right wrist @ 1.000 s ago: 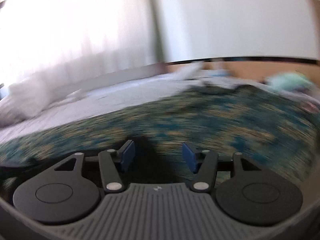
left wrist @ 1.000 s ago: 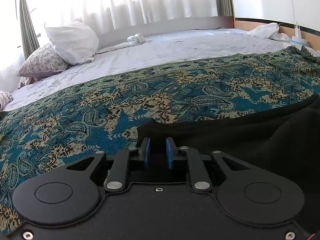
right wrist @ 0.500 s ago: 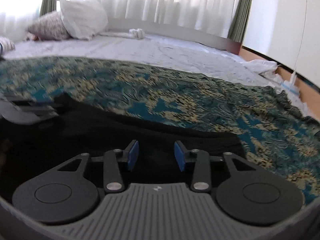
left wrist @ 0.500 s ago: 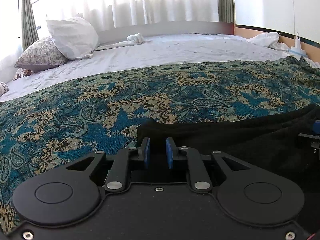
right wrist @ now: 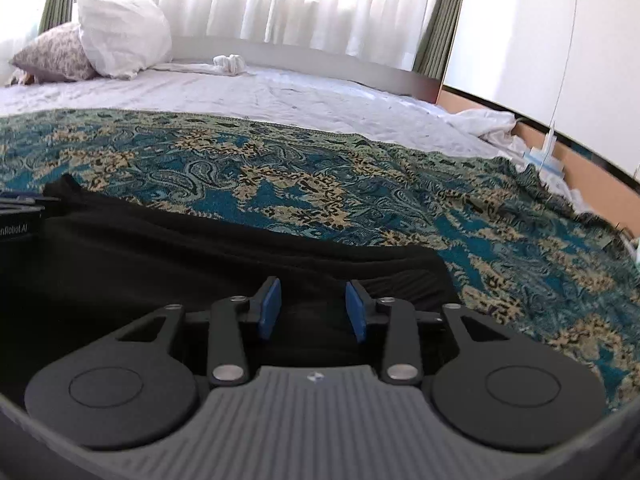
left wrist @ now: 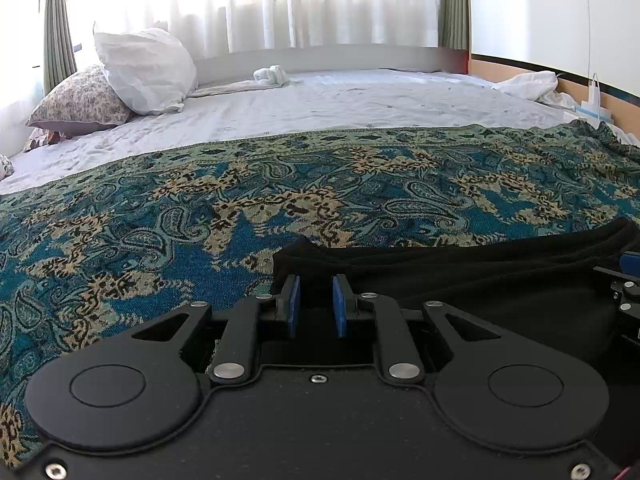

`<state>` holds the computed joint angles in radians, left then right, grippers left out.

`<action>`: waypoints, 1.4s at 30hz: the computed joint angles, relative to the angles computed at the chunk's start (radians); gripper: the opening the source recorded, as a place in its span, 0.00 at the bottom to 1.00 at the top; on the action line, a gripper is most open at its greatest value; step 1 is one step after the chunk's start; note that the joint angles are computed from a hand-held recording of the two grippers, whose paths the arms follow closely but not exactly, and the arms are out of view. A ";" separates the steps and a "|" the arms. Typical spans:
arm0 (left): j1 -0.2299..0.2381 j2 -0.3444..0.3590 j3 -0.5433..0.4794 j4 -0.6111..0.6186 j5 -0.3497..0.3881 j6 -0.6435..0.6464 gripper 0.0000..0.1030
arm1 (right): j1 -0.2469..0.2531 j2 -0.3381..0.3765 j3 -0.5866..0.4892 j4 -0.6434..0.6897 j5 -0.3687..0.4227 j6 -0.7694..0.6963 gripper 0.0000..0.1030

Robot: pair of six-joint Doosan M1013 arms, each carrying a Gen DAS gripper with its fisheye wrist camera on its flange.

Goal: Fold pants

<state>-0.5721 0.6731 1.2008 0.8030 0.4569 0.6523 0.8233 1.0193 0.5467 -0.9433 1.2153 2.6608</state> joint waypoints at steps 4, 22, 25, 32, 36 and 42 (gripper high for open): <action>0.009 -0.004 -0.017 -0.106 0.004 0.094 0.18 | -0.003 -0.017 0.023 0.013 -0.027 0.009 0.56; -0.049 -0.246 0.337 -0.045 -0.033 -0.168 0.46 | 0.079 -0.190 0.344 -0.116 -0.055 0.291 0.80; -0.059 -0.285 0.406 0.040 -0.074 -0.268 0.47 | 0.092 -0.182 0.337 -0.142 -0.018 0.263 0.80; -0.020 -0.337 0.414 -0.393 -0.089 0.085 0.42 | 0.134 -0.181 0.334 -0.235 -0.067 0.325 0.80; 0.025 -0.346 0.380 -0.618 -0.097 0.307 0.42 | 0.158 -0.144 0.274 -0.252 -0.145 0.285 0.80; 0.080 -0.278 0.243 -0.897 0.026 0.622 0.41 | 0.161 -0.042 0.083 -0.146 -0.219 0.201 0.80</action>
<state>-0.4925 0.3949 1.4442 -0.0937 0.4828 1.2748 0.9845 0.9769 0.6297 -1.0889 0.9961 2.8618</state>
